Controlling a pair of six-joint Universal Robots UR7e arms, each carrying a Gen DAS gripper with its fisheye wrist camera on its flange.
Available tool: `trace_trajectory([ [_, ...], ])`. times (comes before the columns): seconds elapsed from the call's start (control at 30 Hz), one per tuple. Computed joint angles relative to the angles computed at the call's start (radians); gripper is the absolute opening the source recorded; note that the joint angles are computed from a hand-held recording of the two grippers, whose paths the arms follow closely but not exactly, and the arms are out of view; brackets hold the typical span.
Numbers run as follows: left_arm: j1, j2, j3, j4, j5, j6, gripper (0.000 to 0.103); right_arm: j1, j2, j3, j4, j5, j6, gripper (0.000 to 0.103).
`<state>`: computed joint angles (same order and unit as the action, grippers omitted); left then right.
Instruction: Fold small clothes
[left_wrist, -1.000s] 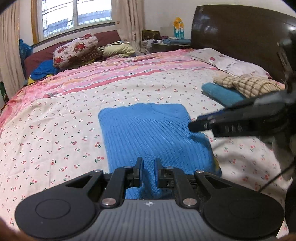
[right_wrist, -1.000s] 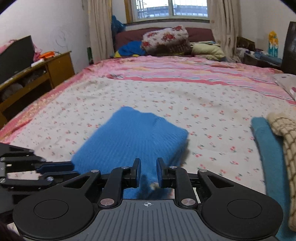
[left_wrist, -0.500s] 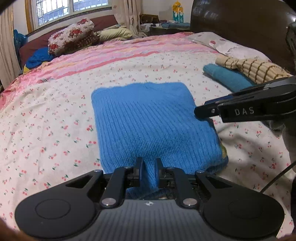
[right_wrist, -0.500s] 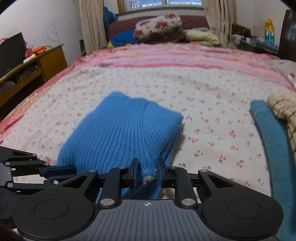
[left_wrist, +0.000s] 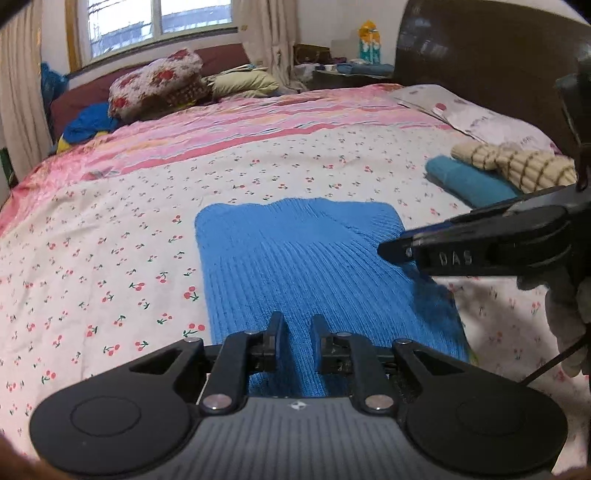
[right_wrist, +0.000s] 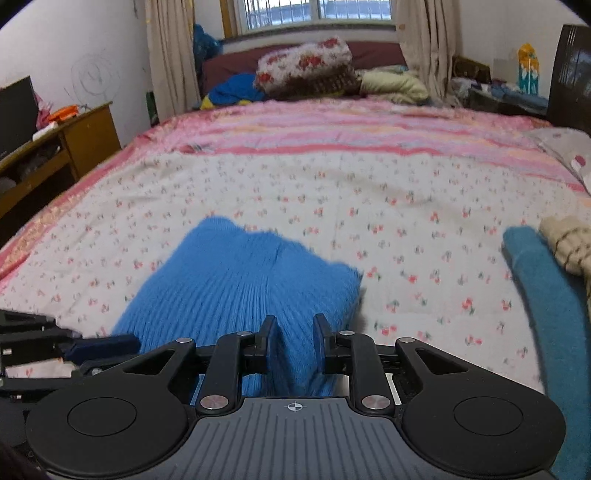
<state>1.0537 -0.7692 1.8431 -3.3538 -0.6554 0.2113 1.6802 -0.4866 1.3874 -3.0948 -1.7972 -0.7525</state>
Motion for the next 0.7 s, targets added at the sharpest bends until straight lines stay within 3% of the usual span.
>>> trace_trajectory([
  [0.23,-0.010,-0.016,0.015,0.016,0.006,-0.013,0.023,-0.004,-0.021,0.023,0.009,-0.009,0.028,0.021],
  [0.43,-0.017,-0.020,0.039,0.018,0.005,-0.034,0.024,0.000,-0.089,0.135,-0.030,0.045,-0.007,0.022],
  [0.57,-0.021,-0.015,0.045,0.063,0.016,-0.053,0.025,-0.002,-0.075,0.147,-0.030,-0.015,-0.028,0.022],
  [0.7,-0.023,-0.018,0.051,0.082,0.021,-0.065,0.027,-0.005,-0.076,0.154,-0.041,-0.023,-0.023,0.022],
])
